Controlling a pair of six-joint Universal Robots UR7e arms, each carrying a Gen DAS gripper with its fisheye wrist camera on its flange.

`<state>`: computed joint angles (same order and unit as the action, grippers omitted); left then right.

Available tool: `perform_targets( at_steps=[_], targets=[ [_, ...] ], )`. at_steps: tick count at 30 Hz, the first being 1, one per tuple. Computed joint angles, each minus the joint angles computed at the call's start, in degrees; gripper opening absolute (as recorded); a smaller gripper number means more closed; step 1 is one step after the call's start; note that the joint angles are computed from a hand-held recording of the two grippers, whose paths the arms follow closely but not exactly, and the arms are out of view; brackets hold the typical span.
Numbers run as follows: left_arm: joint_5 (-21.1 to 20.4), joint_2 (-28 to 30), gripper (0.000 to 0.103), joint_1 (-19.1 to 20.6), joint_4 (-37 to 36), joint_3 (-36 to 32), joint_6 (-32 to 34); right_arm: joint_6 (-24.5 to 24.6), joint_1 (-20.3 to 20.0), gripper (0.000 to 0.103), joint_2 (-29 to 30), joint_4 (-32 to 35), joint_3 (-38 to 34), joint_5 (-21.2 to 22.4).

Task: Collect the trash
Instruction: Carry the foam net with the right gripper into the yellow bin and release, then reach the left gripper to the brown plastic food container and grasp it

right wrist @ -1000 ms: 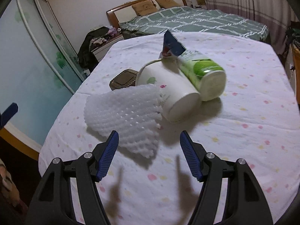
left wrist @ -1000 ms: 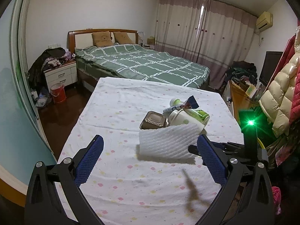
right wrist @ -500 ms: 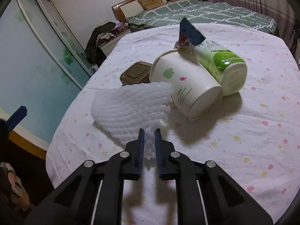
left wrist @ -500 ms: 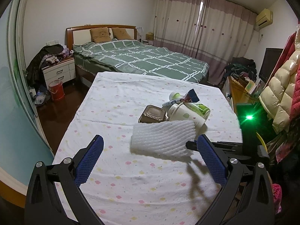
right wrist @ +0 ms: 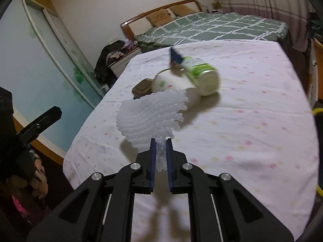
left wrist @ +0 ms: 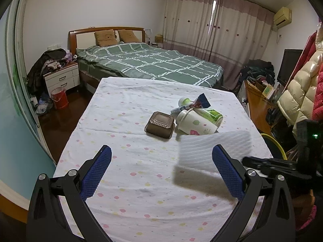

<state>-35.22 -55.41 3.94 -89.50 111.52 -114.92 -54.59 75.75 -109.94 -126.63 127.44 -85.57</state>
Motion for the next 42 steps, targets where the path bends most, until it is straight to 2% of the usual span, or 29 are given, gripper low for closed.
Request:
perform_targets(
  at_steps=[5, 10, 17, 23, 32, 34, 38, 42],
  targets=[
    [0.2, 1.3, 0.098, 0.3, -1.8, -0.8, 2.2, -1.3, -5.2, 0.009, -3.3, -1.4, -1.3, 1.6],
    [0.4, 2.7, 0.098, 1.0, -4.5, -1.6, 5.1, -0.2, -10.3, 0.009, -4.5, -4.3, -3.5, 4.2],
    [0.6, 4.4, 0.098, 2.2, -8.6, -2.2, 9.6, 5.0, -17.4, 0.009, -3.2, -10.5, -8.5, 8.2],
    [0.2, 5.4, 0.098, 3.6, -11.1, -2.5, 12.0, 11.1, -21.8, 0.009, 1.3, -17.0, -13.0, 7.6],
    [-0.6, 7.1, 0.098, 6.2, -15.3, -3.0, 16.4, 16.2, -22.4, 0.012, 9.9, -24.3, -16.5, 0.4],
    [-0.8, 7.4, 0.098, 6.7, -15.9, -3.2, 17.2, 16.1, -23.1, 0.014, 10.1, -25.5, -16.0, -0.1],
    [-1.0, 7.7, 0.098, 7.7, -17.0, -3.2, 18.3, 16.0, -22.2, 0.026, 10.8, -28.1, -15.4, -1.7],
    [-1.4, 7.7, 0.098, 8.8, -18.8, -2.6, 19.4, 15.6, -21.3, 0.028, 10.8, -29.3, -14.8, -2.7]
  ],
)
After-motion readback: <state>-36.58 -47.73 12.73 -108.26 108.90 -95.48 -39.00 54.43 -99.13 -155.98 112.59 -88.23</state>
